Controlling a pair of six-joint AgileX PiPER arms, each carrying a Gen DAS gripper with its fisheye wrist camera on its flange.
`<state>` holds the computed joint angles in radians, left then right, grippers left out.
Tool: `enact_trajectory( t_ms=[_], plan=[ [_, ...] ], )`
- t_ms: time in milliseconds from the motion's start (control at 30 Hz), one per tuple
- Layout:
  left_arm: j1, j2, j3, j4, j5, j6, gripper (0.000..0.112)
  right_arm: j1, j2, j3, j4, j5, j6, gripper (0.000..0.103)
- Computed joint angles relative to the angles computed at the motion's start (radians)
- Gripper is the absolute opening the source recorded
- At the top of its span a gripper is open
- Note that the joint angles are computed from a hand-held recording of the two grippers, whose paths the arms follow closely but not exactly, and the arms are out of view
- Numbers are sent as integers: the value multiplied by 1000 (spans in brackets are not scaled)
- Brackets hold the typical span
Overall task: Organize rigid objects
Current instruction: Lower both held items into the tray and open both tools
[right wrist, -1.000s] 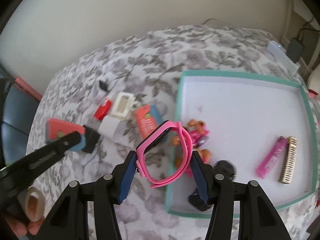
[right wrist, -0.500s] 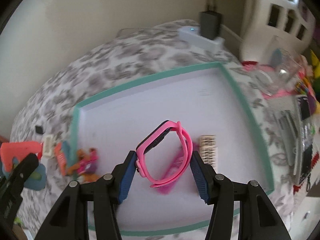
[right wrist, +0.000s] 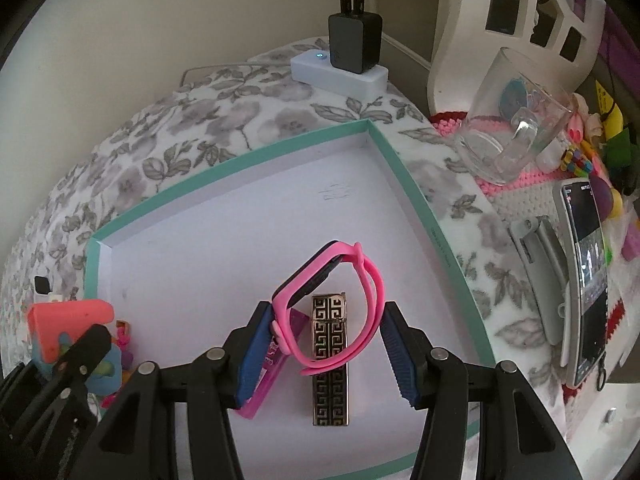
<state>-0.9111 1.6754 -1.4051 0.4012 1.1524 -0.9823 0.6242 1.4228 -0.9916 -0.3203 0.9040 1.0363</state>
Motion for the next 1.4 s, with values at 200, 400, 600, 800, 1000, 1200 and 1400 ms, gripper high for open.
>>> enact_trajectory(
  t_ms=[200, 400, 600, 800, 1000, 1200, 1400],
  plan=[
    [27, 20, 4, -28, -31, 10, 21, -4, 14, -2, -3, -7, -9, 58],
    [37, 16, 15, -28, -43, 11, 22, -10, 15, 3, 3, -14, -12, 59],
    [38, 15, 22, -34, -44, 21, 22, -3, 21, -3, 1, -13, -18, 59],
    [37, 9, 20, -30, -37, 17, 22, 1, 21, -4, -2, -11, -12, 59],
    [47, -2, 18, -43, -35, 21, 49, 2, 11, -8, -6, -3, -9, 59],
    [54, -42, 27, -35, -39, 8, 61, 11, -1, -36, -27, 19, 0, 59],
    [80, -75, 42, -47, -35, -1, 64, 22, -9, -52, -44, 37, 9, 59]
  ],
)
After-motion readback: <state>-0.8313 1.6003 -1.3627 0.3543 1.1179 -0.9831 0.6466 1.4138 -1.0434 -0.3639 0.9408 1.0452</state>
